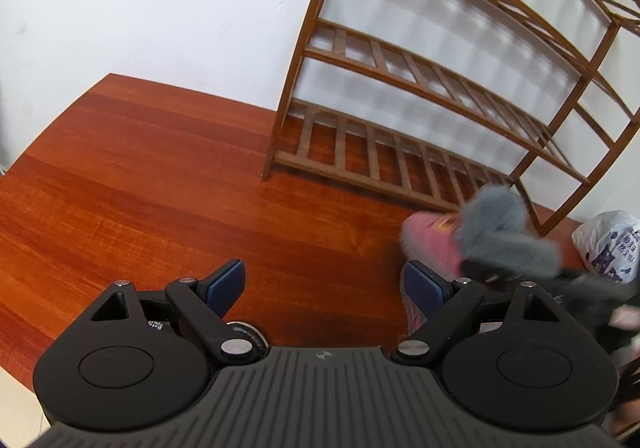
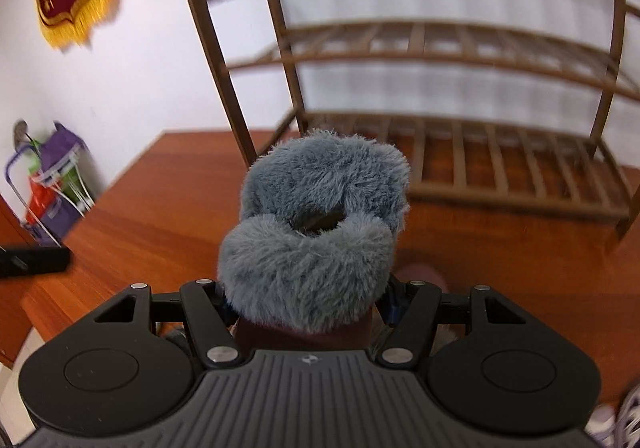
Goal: Organize scattered shoes
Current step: 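Carry the pink boot with the right tool down to the table beside its mate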
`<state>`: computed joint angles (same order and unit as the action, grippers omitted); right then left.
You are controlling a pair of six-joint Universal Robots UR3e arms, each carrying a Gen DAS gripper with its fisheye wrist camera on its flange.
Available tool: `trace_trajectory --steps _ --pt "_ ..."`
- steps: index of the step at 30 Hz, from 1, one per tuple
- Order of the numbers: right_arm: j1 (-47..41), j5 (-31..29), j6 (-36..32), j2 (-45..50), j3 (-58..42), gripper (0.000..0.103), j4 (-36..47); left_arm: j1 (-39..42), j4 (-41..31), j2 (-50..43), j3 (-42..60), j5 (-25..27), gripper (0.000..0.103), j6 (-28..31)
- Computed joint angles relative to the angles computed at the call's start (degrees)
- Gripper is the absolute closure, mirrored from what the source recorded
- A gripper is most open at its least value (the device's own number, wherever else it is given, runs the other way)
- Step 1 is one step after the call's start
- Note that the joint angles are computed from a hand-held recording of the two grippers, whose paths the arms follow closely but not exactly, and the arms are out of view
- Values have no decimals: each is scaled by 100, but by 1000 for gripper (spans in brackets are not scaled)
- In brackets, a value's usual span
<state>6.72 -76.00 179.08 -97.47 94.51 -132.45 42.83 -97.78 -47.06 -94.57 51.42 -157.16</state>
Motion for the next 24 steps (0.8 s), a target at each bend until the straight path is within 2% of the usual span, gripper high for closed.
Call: trace_trajectory --steps 3,5,11,16,24 --pt "467 -484 202 477 304 34 -687 54 -25 7 15 137 15 2" --pt "740 -741 330 874 336 34 -1029 299 -298 92 79 100 15 172" --pt "1278 -1507 427 1796 107 34 -1484 1041 -1024 333 215 9 15 689" --pt "1420 -1837 491 2258 -98 33 -1541 1547 -1651 467 381 -56 15 1144" --pt "1548 -2035 411 2663 -289 32 -1584 1159 -1136 343 144 201 15 766"
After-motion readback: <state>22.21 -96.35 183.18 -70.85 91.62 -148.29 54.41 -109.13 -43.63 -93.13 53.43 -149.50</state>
